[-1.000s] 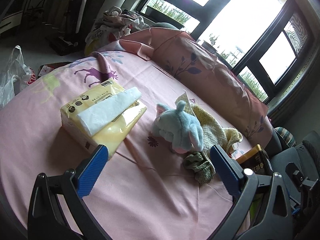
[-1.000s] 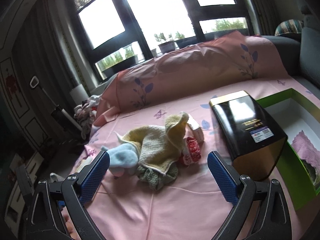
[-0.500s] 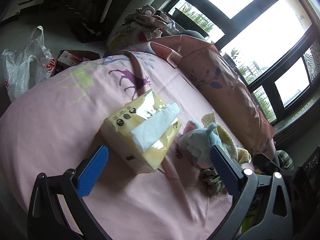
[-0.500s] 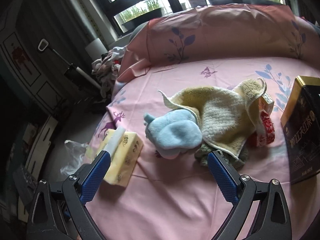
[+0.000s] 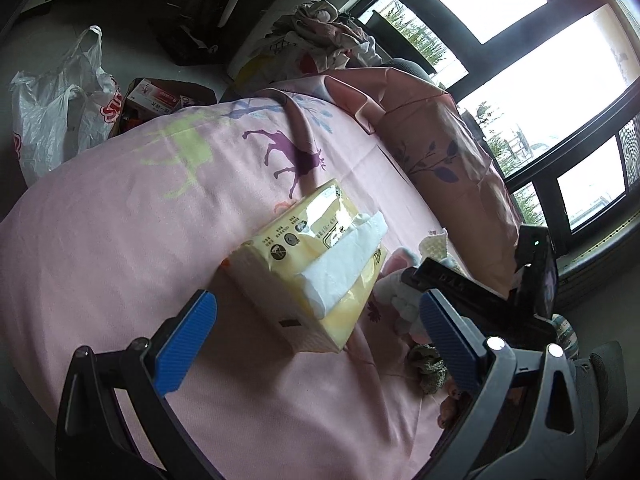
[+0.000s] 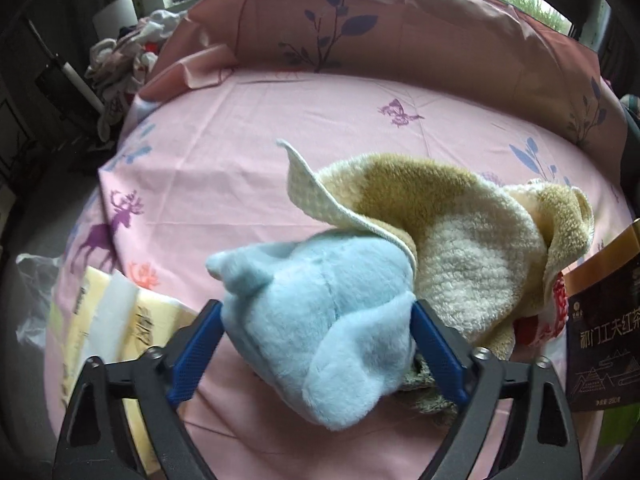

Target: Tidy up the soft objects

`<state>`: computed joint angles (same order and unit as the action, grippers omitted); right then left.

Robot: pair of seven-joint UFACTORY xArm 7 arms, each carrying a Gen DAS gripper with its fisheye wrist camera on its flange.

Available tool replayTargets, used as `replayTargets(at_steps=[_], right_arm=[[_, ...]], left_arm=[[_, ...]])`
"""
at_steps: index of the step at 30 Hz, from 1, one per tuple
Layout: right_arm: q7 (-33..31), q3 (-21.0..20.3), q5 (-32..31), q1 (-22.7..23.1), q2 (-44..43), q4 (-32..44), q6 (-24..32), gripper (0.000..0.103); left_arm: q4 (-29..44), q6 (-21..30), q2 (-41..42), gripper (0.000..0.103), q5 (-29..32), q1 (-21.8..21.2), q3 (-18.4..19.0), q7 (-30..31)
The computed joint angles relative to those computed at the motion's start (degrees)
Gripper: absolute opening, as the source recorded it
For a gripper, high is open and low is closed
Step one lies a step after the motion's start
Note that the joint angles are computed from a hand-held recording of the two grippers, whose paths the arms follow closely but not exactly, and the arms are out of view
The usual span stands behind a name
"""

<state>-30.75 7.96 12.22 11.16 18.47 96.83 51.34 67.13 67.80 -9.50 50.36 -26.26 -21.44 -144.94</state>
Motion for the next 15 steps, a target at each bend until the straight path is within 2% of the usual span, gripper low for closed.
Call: replayTargets(at_steps=[1, 2, 5, 8, 12, 15], right_arm=[[-2.0, 2.5, 3.3, -3.0, -0.3, -1.2, -1.1, 0.082], [-4.3, 2.7, 7.1, -4.3, -0.8, -1.9, -1.3, 0.076], [-7.7, 1.5, 14.3, -6.6, -1.6, 0.1, 5.3, 0.067], [-13.1, 0.9, 21.8, -10.6, -3.4, 1.9, 14.1, 0.065], [-21.4, -1.7, 30.2, -15.8, -6.6, 2.2, 25.1, 0.065], [-28.2, -4.0, 31.1, -17.1, -9.4, -1.2, 26.5, 0.066]], left_arm=[[-0.1, -0.2, -0.1, 0.101, -0.1, 0.0, 0.1, -0.1], [-0.3, -0.3, -0.2, 0.101, -0.1, 0.0, 0.0, -0.4], [-0.2, -0.4, -0.2, 0.101, 0.4, 0.0, -0.2, -0.7], [0.8, 0.0, 0.6, 0.101, 0.6, -0.2, -0.3, -0.2], [2.4, 0.6, 1.9, 0.101, 1.1, -0.9, -0.1, 0.6], [3.4, -0.2, 3.1, 0.101, 1.1, -1.5, 0.5, 1.8]])
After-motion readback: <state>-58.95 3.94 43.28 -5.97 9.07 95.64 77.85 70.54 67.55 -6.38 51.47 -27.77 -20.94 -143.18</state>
